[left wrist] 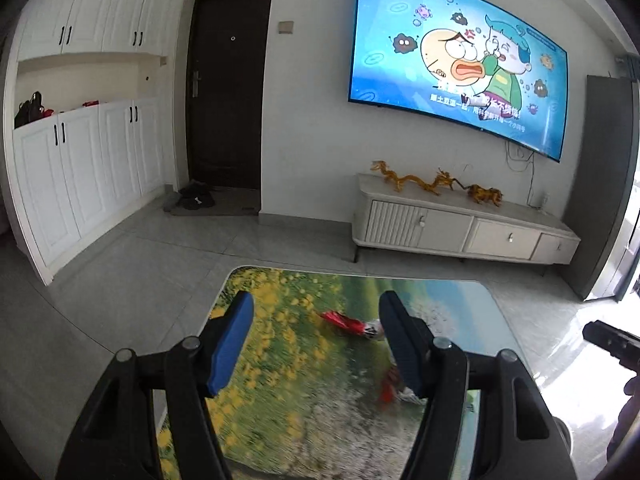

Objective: Collect trash
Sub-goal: 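Move both tools back toward the remaining trash on the table, then grasp the white printed plastic bag with the left tool while the right tool grasps the green paper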

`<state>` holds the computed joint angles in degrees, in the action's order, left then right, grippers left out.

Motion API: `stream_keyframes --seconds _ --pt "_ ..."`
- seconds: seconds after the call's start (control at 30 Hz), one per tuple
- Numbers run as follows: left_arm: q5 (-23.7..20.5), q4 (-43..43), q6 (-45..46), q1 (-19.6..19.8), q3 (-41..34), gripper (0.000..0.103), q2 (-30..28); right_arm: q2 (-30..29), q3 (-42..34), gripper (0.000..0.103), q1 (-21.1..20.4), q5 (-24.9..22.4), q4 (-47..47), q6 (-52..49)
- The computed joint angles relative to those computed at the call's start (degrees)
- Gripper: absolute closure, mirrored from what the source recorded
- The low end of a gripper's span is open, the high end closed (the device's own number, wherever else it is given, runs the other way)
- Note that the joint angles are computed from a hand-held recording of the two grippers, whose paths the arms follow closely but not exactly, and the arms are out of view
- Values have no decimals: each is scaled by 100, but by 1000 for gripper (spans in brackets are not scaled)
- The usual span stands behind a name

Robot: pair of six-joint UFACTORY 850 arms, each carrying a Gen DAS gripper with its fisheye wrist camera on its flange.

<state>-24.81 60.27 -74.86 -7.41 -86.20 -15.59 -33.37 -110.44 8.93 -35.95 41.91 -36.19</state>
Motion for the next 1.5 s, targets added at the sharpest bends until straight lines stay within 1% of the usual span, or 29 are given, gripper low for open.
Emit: stream_keyframes --seconds 0.07,0.17,0.27,0.33,0.43,0.6,0.63,0.77,0.87,0.9,0.93,0.97,1.03,1.1,1.13,1.17,1.3,1.5 --pt "37 -631 595 99 -191 40 -184 -232 -217 42 64 -162 -67 63" --pt "128 -1620 1590 136 -419 40 -485 -612 -486 42 139 -507 -103 62" --pt "251 -3048 2931 114 -705 40 -849 -914 -646 42 217 -788 -112 -37" --pt "284 -3959 3783 104 -954 40 -1111 -1046 -683 43 267 -874 -78 -142" --pt "286 -4747 4487 82 -1232 40 -1380 -1187 -691 43 325 -943 76 -402" --pt "89 -5550 5279 14 -1839 43 -1883 -1501 -986 43 345 -1144 219 -531" --pt "35 -5654 5408 -3 -1951 43 -1974 -1526 -986 45 350 -1177 223 -568" --pt "-278 -5787 5748 -121 -2444 48 -2390 -1630 -1055 63 334 -1302 295 -653" --pt "-548 -5758 5847 -195 -2839 56 -2702 -1552 -898 65 304 -1299 493 -907" --pt "-635 -5759 5880 -214 -2964 60 -2801 -1532 -871 78 291 -1320 536 -975" --pt "-725 -5786 5935 -233 -3092 62 -2901 -1459 -760 83 272 -1300 622 -1107" --pt "-773 -5805 5979 -246 -3156 66 -2959 -1422 -720 84 257 -1290 640 -1150" --pt "-899 -5800 6033 -278 -3319 71 -3100 -1326 -593 85 212 -1319 745 -1293" --pt "-1049 -5754 6032 -306 -3472 78 -3222 -1202 -419 87 175 -1302 834 -1419" --pt "-1081 -5747 6035 -317 -3505 80 -3257 -1157 -352 88 159 -1293 887 -1472" --pt "-1067 -5773 6058 -321 -3490 86 -3258 -1090 -252 89 141 -1272 955 -1541" --pt "-776 -5942 6181 -324 -3108 94 -3023 -890 35 91 76 -1249 1195 -1732" --pt "-267 -6389 6529 -280 -2232 94 -2331 -503 533 91 -31 -1161 1601 -2071"
